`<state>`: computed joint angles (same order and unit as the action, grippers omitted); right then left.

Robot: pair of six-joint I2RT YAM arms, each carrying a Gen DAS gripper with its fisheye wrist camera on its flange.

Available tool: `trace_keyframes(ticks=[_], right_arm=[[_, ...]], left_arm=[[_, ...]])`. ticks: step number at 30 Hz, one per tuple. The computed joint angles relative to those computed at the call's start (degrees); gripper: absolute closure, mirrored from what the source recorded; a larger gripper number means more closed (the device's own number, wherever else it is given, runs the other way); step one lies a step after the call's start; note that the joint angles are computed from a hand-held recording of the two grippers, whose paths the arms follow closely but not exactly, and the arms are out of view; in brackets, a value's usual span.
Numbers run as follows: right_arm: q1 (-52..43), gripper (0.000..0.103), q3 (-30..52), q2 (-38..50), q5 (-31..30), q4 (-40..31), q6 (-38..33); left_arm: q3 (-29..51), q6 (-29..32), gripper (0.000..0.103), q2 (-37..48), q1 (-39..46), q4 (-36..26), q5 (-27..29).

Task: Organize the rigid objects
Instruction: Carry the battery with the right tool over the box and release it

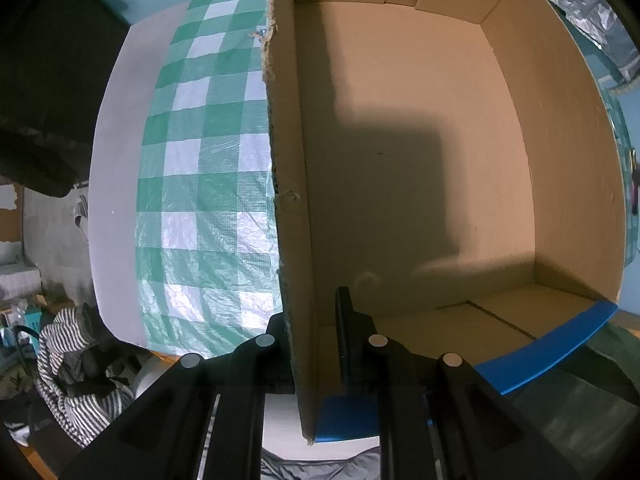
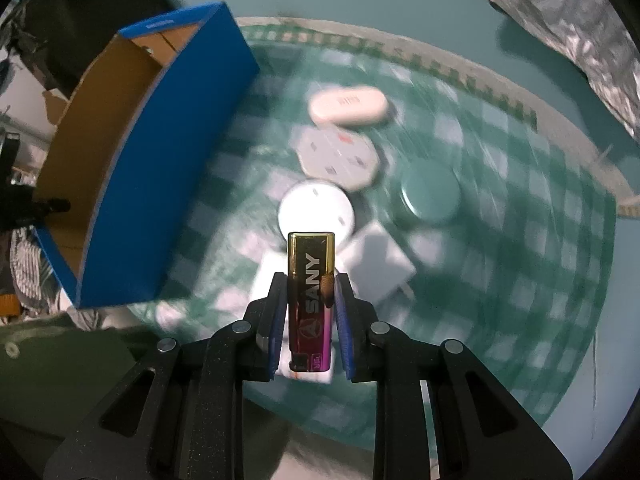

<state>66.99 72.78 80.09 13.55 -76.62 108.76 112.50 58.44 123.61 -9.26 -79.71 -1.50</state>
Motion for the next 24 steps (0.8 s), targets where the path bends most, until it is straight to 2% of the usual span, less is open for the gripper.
trace_keyframes(ticks=[2, 3, 4, 6, 10, 11, 13, 24], right_arm=[[-0.1, 0.081, 0.5, 0.8, -0.4, 0.6, -1.1], [-2.2, 0.081, 0.7, 0.6, 1.3, 0.8, -4.0], [-3.5, 0.081, 0.6, 0.2, 0.8, 1.2, -5.7], [-10.0, 0.081, 2.5, 0.3, 0.5, 1.5, -13.5], [-14.5, 0.081, 5.3, 2.8, 0.3, 2.9, -20.7], [-13.9, 0.081, 6.5, 3.4, 1.2, 2.2, -21.0], [-8.8, 0.081, 8.5, 5.7, 2.1, 1.1, -17.2], [-22.6, 0.081, 21.3, 14.3, 0.5, 2.0, -38.5]], left_arm=[[0.0, 0.0, 0.089, 0.0, -0.1, -0.2, 0.0], [0.0, 0.0, 0.089, -0.1, -0.2, -0.4, 0.1], [0.3, -0.1, 0.089, 0.1, -0.2, -0.6, 0.1], [0.8, -0.2, 0.089, 0.4, -0.1, -1.1, 0.3], [0.8, 0.0, 0.089, 0.5, 0.0, -1.0, 0.3], [0.7, 0.0, 0.089, 0.4, 0.0, -1.0, 0.3], [0.6, 0.2, 0.089, 0.4, 0.1, -1.1, 0.3], [3.2, 0.9, 0.089, 2.0, 0.8, -3.1, 1.0]])
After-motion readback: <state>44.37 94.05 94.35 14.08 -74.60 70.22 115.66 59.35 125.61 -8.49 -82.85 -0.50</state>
